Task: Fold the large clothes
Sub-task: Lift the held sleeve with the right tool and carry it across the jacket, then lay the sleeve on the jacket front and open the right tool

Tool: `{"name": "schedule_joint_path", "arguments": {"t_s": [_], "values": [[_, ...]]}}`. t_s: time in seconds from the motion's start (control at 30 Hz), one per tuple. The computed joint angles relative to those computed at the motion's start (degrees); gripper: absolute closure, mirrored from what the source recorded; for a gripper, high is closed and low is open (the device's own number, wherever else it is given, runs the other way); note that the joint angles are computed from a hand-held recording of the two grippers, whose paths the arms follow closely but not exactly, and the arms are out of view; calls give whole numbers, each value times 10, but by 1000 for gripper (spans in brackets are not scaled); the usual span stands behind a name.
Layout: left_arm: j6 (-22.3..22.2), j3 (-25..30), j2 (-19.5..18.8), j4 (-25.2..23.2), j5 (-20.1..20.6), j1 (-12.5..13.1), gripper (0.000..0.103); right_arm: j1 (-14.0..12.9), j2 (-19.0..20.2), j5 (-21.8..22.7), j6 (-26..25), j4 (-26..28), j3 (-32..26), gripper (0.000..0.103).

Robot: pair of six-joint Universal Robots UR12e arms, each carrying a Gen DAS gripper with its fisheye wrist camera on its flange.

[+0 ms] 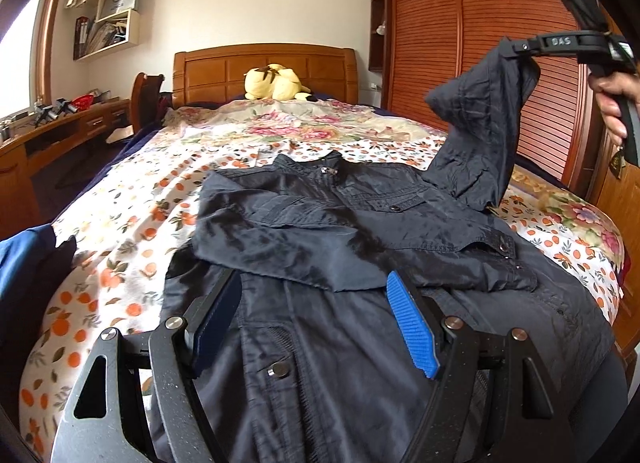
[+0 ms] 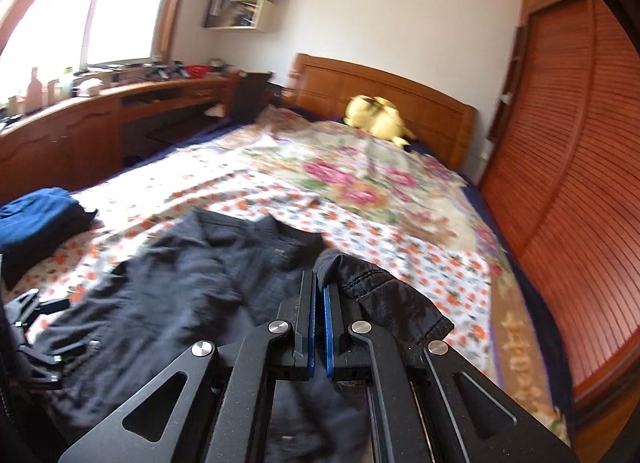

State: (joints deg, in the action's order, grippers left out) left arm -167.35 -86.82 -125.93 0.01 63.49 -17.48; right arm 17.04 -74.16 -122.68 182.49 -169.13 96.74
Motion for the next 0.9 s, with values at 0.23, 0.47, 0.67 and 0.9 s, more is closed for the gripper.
{"name": "schedule_joint_path", "arguments": {"t_s": [0.23,0.47,0.67,0.9], "values": [[-1,-13,7,6,6,9,27,-1,-5,82,36,-17,44,100],[-3,-21,10,7,6,14,27,-8,3,135,92,9,97,100],[0,-24,12,6,7,14,27,-11,4,169,139,-6,123,100],[12,-31,14,3,8,11,27,15,16,125,147,24,119,98]]}}
